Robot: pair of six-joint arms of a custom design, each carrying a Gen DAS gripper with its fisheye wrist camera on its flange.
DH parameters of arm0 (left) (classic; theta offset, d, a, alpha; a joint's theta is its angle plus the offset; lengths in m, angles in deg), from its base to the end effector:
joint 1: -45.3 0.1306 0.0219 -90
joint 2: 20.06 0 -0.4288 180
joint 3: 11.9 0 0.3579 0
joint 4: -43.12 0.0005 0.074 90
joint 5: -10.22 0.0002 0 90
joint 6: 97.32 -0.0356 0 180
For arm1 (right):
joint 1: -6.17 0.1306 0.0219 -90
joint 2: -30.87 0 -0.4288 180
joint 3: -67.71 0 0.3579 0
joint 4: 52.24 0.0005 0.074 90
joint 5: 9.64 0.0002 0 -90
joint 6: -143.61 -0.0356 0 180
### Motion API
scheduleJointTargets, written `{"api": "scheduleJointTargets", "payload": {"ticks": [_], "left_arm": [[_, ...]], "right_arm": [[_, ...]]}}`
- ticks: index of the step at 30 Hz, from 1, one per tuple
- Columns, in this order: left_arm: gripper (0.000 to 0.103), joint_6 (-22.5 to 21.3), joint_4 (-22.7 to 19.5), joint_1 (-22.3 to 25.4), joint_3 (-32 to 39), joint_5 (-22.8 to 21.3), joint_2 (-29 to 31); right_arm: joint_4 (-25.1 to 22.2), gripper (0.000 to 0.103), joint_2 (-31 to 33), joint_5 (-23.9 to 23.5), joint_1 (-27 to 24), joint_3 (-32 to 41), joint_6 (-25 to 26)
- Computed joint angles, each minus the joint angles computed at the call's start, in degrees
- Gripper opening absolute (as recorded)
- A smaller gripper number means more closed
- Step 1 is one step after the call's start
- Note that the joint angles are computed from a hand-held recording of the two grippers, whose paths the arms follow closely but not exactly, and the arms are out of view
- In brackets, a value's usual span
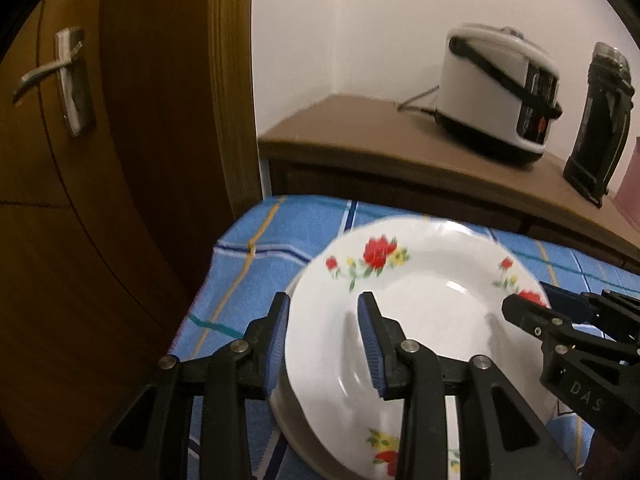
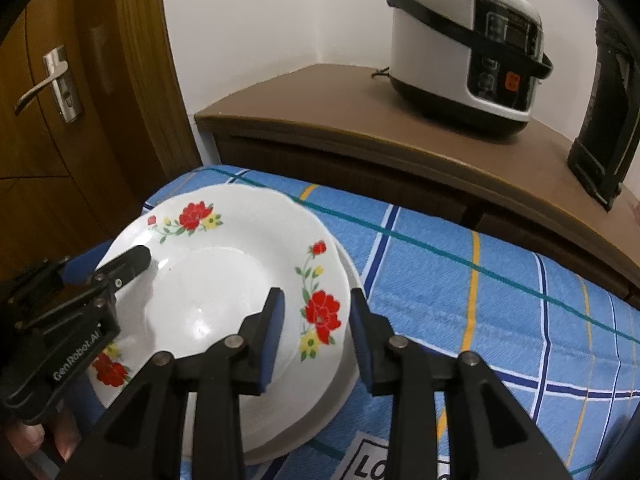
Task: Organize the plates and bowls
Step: 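Open the left tool and pull it back from the stacked plates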
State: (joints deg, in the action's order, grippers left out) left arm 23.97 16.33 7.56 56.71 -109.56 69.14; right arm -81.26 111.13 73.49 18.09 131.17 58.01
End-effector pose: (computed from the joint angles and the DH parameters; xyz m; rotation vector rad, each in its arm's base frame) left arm 0.3441 -0.2446 0.3562 -0.1065 2.2611 -0.0044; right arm 0.3593 0.0797 0.3712 -0.3939 2.3398 0.2052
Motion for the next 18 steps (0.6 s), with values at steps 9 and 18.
{"api": "scheduleJointTargets", "payload": {"ticks": [9,18], "left_arm": [[0.040,-0.29,3.31,-1.39,-1.18,-3.02,-1.02],[0.040,4.31,0.14,-3.45,-0.97,-5.92,-2.14]], "right_arm": [[0.45,0.047,-4.91,0.94,0.07,-1.27,1.56],[-0.08,0.050,-8.61,1.61,-2.27,-3.24,3.12]]}}
